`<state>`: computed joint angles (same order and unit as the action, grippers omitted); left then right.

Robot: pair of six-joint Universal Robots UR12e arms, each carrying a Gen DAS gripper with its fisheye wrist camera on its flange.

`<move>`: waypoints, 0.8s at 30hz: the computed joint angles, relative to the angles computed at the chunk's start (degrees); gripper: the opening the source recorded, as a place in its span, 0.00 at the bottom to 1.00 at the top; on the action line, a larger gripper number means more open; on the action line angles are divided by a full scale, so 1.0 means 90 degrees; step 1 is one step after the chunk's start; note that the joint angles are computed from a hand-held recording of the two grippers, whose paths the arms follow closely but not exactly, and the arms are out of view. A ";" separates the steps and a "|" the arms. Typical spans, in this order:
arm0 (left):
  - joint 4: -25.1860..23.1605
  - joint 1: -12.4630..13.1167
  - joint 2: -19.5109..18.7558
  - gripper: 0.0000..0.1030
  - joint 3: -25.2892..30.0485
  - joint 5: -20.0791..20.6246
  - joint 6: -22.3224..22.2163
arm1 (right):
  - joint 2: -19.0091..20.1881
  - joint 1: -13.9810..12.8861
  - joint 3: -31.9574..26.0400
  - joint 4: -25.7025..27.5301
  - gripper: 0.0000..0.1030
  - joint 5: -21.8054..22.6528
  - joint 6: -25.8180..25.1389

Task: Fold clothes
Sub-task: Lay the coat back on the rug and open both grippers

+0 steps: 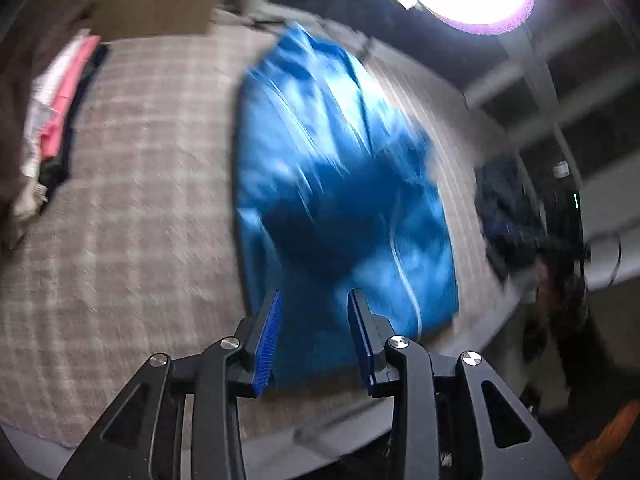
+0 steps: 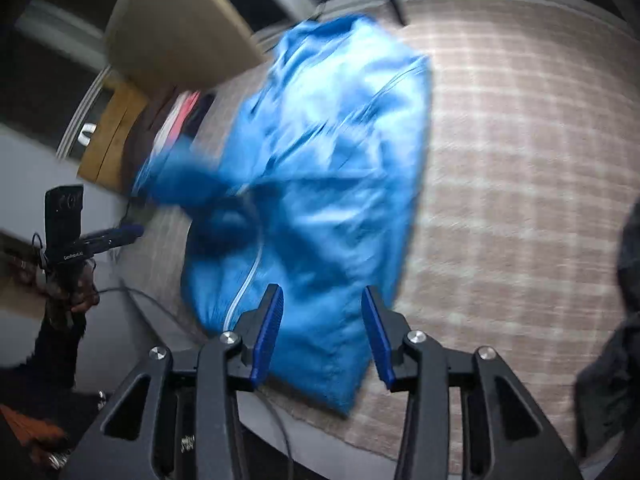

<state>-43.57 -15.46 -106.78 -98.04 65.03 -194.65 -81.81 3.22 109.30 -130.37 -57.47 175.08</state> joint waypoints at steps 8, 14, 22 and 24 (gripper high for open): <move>-0.0020 -0.0253 -0.0798 0.30 0.0820 0.1381 0.0323 | 0.0206 0.0347 0.0017 -0.0649 0.40 -0.1093 0.0104; 0.0435 -0.0059 -0.0160 0.41 -0.0146 0.0968 0.0054 | -0.0074 0.0513 0.0437 -0.1082 0.51 -0.2057 0.0373; 0.0736 -0.0108 -0.0230 0.21 -0.0529 0.0477 -0.0057 | -0.0105 0.0637 0.0651 -0.0996 0.52 -0.2158 0.0556; 0.0877 -0.0107 -0.0245 0.01 -0.0617 0.0416 -0.0111 | -0.0064 0.0668 0.0614 -0.0917 0.49 -0.2216 0.0499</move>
<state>-35.68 -16.42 -108.98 -103.59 68.77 -195.65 -82.38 9.23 114.82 -138.62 -77.41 179.57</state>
